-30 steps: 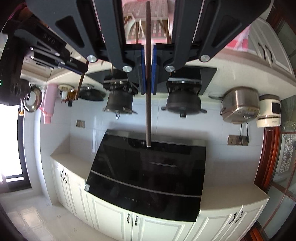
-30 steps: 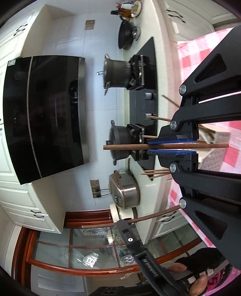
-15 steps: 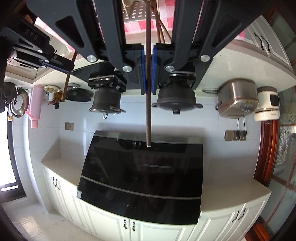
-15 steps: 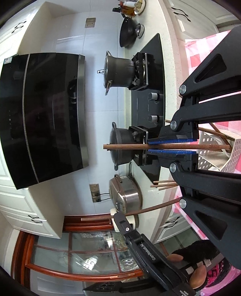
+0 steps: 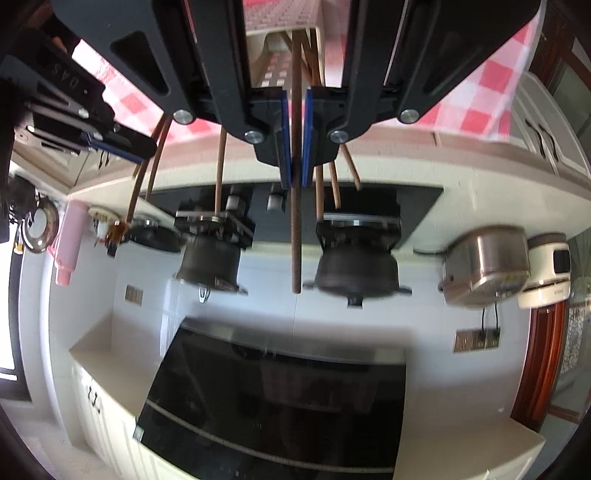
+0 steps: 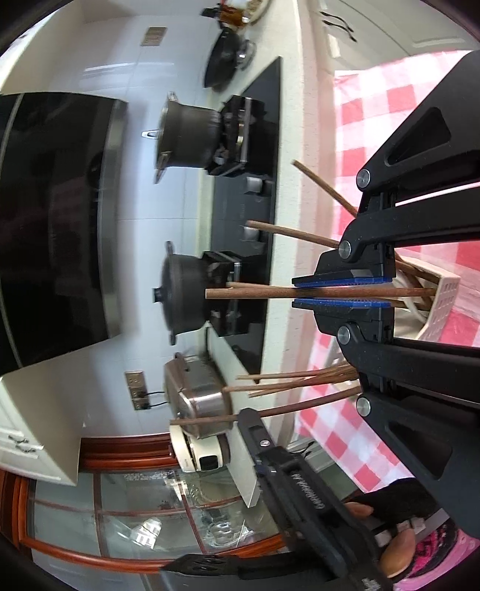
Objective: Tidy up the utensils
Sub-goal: 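Lower both chopsticks tip-first into the white basket, then open both tools to release the chopsticks into the basket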
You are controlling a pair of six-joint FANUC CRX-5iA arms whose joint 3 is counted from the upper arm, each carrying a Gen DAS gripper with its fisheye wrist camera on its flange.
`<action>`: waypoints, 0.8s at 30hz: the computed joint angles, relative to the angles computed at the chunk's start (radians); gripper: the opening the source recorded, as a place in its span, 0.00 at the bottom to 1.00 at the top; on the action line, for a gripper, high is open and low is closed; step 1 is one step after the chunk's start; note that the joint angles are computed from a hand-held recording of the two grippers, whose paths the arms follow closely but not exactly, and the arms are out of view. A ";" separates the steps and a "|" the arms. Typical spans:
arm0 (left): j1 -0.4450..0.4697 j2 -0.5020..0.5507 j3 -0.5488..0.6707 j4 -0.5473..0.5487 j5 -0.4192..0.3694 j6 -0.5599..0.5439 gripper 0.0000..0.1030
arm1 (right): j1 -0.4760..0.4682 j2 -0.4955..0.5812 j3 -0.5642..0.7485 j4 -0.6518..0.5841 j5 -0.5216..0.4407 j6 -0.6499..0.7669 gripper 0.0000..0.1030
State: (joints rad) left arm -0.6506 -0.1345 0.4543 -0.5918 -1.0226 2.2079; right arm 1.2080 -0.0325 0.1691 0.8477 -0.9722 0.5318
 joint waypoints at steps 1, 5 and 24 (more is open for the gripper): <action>-0.001 0.003 -0.003 0.001 -0.014 -0.001 0.06 | -0.003 0.002 -0.001 -0.011 -0.001 -0.003 0.07; 0.007 0.002 -0.025 0.008 -0.045 0.009 0.07 | -0.002 0.003 -0.005 -0.017 -0.011 -0.003 0.10; -0.335 -0.085 0.013 -0.419 -0.335 0.266 0.86 | 0.207 -0.176 -0.193 0.237 -0.133 -0.276 0.46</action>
